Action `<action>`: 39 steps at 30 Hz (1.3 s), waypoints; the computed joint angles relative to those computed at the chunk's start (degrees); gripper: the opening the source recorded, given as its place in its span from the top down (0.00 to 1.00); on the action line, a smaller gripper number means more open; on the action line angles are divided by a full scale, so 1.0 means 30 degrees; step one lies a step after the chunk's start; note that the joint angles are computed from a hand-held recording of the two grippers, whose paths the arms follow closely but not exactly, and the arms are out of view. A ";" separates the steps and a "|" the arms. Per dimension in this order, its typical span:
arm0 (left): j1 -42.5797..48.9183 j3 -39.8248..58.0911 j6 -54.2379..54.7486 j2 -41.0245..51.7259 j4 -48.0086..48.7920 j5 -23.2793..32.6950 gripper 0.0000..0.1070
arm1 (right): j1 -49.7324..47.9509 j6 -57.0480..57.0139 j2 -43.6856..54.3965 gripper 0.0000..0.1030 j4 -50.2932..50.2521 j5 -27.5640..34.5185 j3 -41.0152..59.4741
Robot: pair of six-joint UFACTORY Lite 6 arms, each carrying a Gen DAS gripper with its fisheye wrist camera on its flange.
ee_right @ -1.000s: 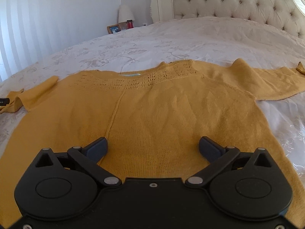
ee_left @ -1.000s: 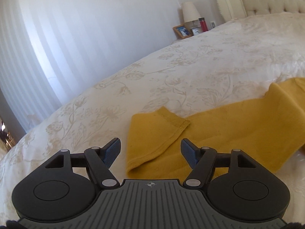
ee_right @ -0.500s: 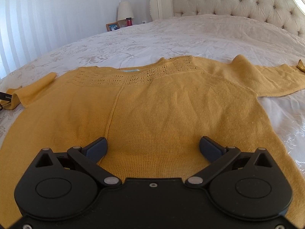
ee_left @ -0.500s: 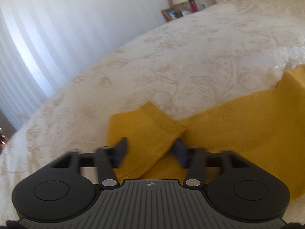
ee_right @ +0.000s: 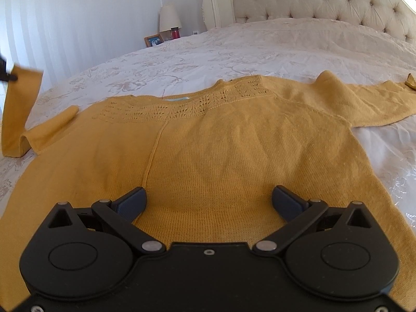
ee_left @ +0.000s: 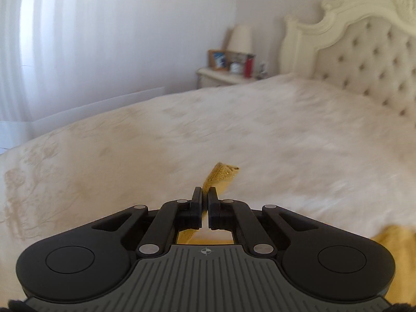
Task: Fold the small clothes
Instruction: 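Carry the sleeve across the sweater body with the left tool and release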
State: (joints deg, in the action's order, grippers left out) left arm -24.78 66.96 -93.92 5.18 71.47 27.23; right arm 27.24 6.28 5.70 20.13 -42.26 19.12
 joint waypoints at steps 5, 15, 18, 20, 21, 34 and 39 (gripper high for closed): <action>-0.3173 0.5012 0.2813 0.2099 -0.3729 0.0123 0.96 | -0.0077 0.0180 -0.0026 0.00 -0.0188 -0.0035 -0.0048; -0.6876 1.5884 0.4158 1.1753 -0.7747 -0.0761 0.96 | -0.0331 0.0867 -0.0175 0.00 -0.0868 -0.0278 -0.0327; -0.7888 1.7845 0.4420 1.3800 -0.7896 -0.0580 0.93 | -0.0511 0.1204 -0.0234 0.00 -0.1260 -0.0390 -0.0448; -0.8330 1.9128 0.5733 1.5029 -0.8596 -0.0425 0.92 | -0.0523 0.1251 -0.0242 0.00 -0.1298 -0.0397 -0.0454; -0.8612 1.9553 0.6167 1.5430 -0.8724 -0.0250 0.92 | -0.0530 0.1270 -0.0245 0.00 -0.1311 -0.0390 -0.0446; -1.0943 0.3219 -0.6117 0.7259 0.2794 0.2677 0.64 | -0.0606 0.1307 -0.0255 0.00 -0.1405 -0.0283 -0.0394; -1.0434 -0.1380 -0.8167 0.5847 0.2874 0.3441 0.63 | -0.0659 0.1343 -0.0171 0.00 -0.1488 -0.0196 -0.0324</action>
State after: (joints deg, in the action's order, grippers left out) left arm -56.08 62.81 -118.42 22.73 80.10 37.55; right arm 25.26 10.31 5.19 15.67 -42.85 18.15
